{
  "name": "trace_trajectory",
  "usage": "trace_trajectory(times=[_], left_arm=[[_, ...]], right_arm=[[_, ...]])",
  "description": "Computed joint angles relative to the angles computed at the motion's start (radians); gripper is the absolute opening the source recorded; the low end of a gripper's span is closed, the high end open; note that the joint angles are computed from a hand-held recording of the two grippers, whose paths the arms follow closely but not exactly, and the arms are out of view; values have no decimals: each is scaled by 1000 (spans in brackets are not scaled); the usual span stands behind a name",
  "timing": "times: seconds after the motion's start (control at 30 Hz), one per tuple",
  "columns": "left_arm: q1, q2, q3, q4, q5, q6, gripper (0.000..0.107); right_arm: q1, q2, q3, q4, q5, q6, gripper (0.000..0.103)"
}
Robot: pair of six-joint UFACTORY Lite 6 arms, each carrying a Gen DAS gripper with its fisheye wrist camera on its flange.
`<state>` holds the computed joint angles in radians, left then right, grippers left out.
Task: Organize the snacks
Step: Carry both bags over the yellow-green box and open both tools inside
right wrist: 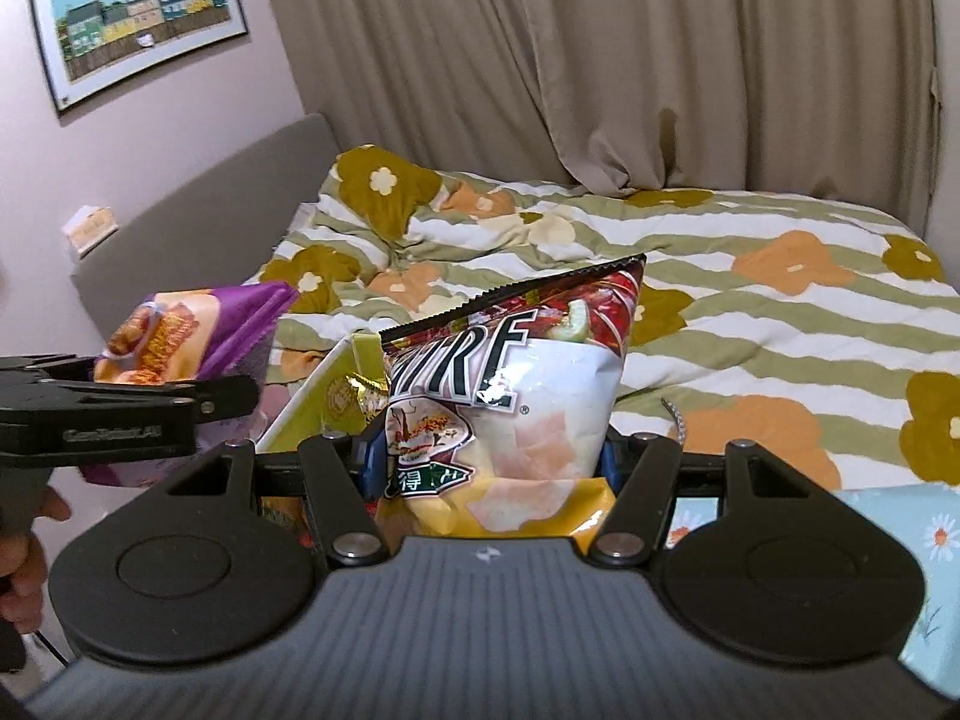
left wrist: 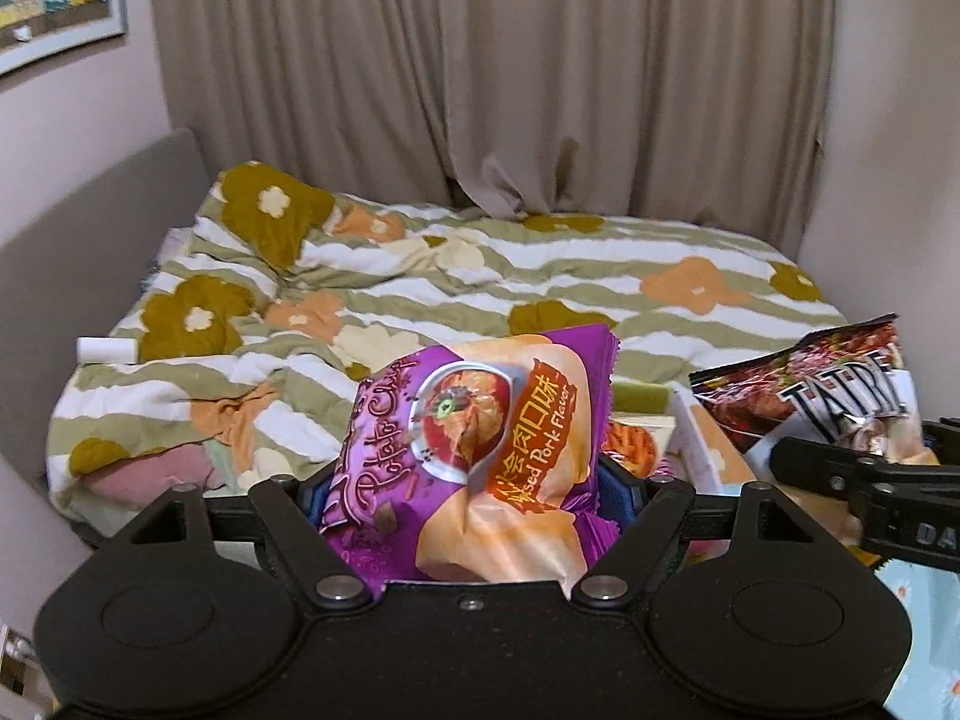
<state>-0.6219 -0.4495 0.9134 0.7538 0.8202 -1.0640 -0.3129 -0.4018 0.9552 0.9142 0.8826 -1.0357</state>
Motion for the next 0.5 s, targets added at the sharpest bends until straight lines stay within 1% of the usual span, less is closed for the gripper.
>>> trace_trajectory(times=[0.03, 0.07, 0.1, 0.17, 0.27, 0.33, 0.43, 0.5], left_arm=[[58, 2, -15, -33, -66, 60, 84], [118, 3, -29, -82, -129, 135, 91], [177, 20, -33, -148, -193, 225, 98], [256, 35, -41, -271, -254, 376, 102], [327, -17, -92, -429, -291, 543, 103], [362, -80, -136, -503, -289, 616, 103], [385, -185, -189, -542, -251, 643, 103], [387, -245, -210, -540, -218, 635, 103]], right_arm=[[46, -13, -11, -28, -48, 54, 77], [89, -22, -20, -61, -92, 108, 77], [103, -31, -31, -80, -113, 136, 77], [161, -42, -43, -146, -169, 236, 77], [226, -47, -49, -237, -228, 364, 77], [252, -53, -60, -280, -257, 416, 77], [275, -58, -68, -315, -268, 466, 77], [278, -58, -67, -305, -264, 468, 78]])
